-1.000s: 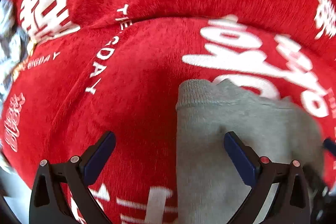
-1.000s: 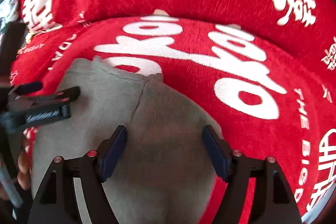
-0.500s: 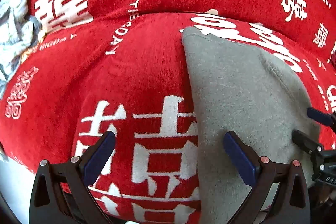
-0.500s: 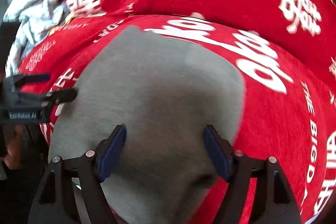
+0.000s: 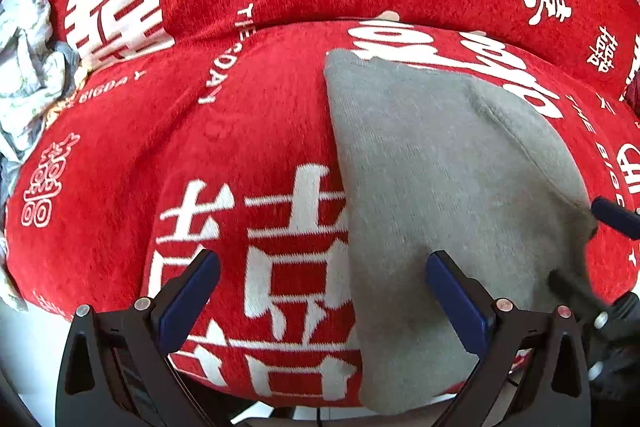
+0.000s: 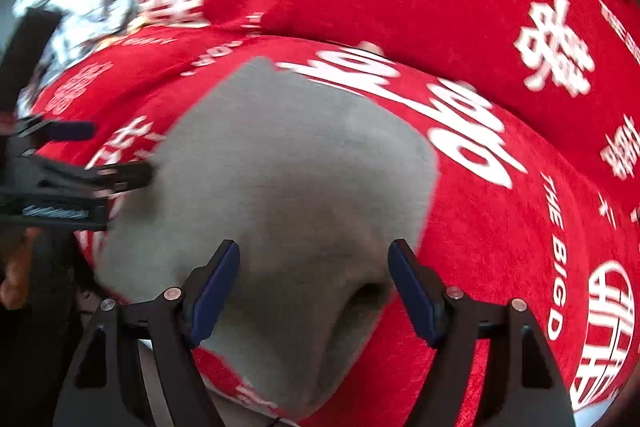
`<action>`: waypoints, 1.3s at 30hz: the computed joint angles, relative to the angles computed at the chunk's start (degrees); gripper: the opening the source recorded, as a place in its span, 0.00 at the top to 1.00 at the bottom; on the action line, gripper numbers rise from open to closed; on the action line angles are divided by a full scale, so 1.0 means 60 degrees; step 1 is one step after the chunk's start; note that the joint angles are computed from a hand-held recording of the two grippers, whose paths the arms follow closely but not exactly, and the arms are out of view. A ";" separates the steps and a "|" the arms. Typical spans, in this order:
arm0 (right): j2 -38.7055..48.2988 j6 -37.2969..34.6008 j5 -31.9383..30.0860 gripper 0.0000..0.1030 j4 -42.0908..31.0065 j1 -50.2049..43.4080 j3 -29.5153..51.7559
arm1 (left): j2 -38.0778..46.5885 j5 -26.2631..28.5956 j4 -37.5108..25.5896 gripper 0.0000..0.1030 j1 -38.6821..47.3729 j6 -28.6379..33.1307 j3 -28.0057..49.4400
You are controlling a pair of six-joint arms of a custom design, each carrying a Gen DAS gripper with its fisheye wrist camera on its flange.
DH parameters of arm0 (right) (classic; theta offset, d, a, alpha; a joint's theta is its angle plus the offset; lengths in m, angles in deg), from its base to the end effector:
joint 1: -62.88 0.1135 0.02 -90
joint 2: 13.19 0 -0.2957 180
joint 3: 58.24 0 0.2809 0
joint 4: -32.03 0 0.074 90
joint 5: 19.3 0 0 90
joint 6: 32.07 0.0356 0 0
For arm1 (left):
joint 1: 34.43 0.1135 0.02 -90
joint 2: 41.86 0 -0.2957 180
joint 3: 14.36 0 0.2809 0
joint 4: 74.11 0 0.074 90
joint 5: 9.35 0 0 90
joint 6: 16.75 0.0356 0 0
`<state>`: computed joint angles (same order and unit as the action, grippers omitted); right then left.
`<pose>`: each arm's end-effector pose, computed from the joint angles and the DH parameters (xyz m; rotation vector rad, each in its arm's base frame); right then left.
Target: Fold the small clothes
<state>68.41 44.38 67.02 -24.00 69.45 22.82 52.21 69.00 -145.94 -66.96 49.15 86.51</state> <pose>0.3157 0.0387 0.3120 -0.4706 2.5117 0.0352 0.3123 -0.1907 0.3430 0.1358 2.6606 -0.0405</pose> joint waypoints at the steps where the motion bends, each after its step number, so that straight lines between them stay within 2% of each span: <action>1: -0.0094 -0.0047 0.0215 0.22 0.0142 0.0215 -0.0179 | -0.0022 0.0018 0.0025 0.00 -0.0014 -0.0044 -0.0056; 10: 0.0173 -0.0069 0.1112 0.22 0.0410 0.0081 -0.0669 | -0.0030 0.0253 0.0129 0.00 0.0016 -0.0122 -0.0305; 16: -0.0168 -0.0195 0.0069 0.22 -0.0420 -0.1426 -0.0434 | -0.0383 0.0493 -0.0149 0.00 -0.0020 0.0124 -0.0358; 19: -0.0754 -0.0538 -0.1024 0.22 -0.0922 -0.2106 -0.0373 | -0.0618 0.0827 -0.0170 0.00 -0.0140 0.0325 -0.0663; 24: -0.1074 -0.1686 -0.2228 0.21 -0.1585 -0.1730 -0.0332 | -0.0960 0.1150 -0.0104 0.00 -0.0486 0.0335 -0.1181; 35: -0.0059 -0.1181 -0.4484 0.22 -0.1889 -0.2464 -0.0719 | -0.1886 0.1738 -0.0624 0.00 -0.0551 0.1532 -0.2333; 38: 0.0295 -0.0951 -0.5016 0.27 -0.1674 -0.2514 -0.0649 | -0.1539 0.1926 -0.0581 0.00 -0.0408 0.1404 -0.2254; 39: 0.0329 -0.0881 -0.5017 0.31 -0.1648 -0.2448 -0.0649 | -0.1431 0.1901 -0.0546 0.00 -0.0423 0.1374 -0.2239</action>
<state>70.39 39.10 36.92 -33.88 54.76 18.92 43.62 80.40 -149.22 -69.50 57.39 73.08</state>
